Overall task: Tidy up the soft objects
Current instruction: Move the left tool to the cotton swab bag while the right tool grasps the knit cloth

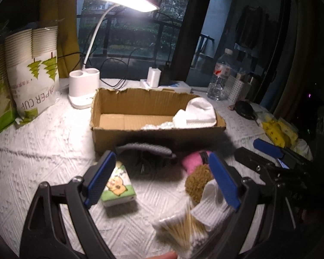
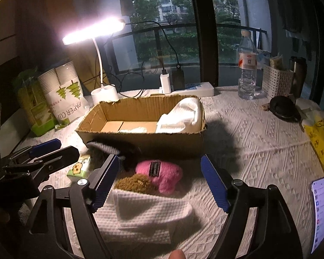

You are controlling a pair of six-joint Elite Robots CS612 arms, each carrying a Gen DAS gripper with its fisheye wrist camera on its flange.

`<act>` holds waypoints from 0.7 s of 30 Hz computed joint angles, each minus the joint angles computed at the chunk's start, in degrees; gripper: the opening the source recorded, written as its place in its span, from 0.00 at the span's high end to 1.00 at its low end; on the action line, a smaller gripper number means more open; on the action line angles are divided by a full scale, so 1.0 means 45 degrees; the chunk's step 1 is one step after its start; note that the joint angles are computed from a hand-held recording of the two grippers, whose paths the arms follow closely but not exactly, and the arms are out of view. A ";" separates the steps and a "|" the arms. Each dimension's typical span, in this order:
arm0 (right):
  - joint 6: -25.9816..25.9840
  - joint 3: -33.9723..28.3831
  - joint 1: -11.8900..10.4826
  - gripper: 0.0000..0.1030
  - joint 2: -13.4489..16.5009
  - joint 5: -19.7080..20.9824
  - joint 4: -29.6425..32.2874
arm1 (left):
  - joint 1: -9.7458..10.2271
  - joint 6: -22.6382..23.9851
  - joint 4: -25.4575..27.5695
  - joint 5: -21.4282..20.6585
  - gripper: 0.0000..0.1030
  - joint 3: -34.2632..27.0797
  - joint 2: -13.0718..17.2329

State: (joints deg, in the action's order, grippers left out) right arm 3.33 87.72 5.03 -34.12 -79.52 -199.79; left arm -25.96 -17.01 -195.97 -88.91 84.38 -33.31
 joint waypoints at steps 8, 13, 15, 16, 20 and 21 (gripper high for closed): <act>-0.0247 0.0265 0.0022 0.22 0.0023 0.0359 0.0129 | -0.0047 -0.0084 -0.0262 -0.0008 0.13 0.0304 -0.0009; -0.0300 0.0336 0.0021 0.22 0.0090 0.0615 0.0364 | -0.0087 -0.0161 -0.0341 0.0088 0.13 0.0491 -0.0011; -0.0290 0.0345 0.0007 0.22 0.0122 0.0750 0.0456 | -0.0102 -0.0183 -0.0422 0.0135 0.13 0.0577 -0.0004; -0.0279 0.0335 0.0001 0.22 0.0152 0.0837 0.0542 | -0.0105 -0.0213 -0.0443 0.0161 0.12 0.0614 0.0005; -0.0304 0.0290 0.0002 0.22 0.0226 0.1072 0.0900 | -0.0086 -0.0343 -0.0340 0.0144 0.12 0.0678 0.0043; -0.0320 0.0273 0.0008 0.22 0.0237 0.1097 0.0966 | -0.0083 -0.0348 -0.0321 0.0148 0.12 0.0691 0.0049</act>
State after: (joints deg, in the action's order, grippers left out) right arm 1.89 88.94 5.07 -33.05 -74.58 -195.44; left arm -26.33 -18.57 -197.41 -88.24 87.49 -33.09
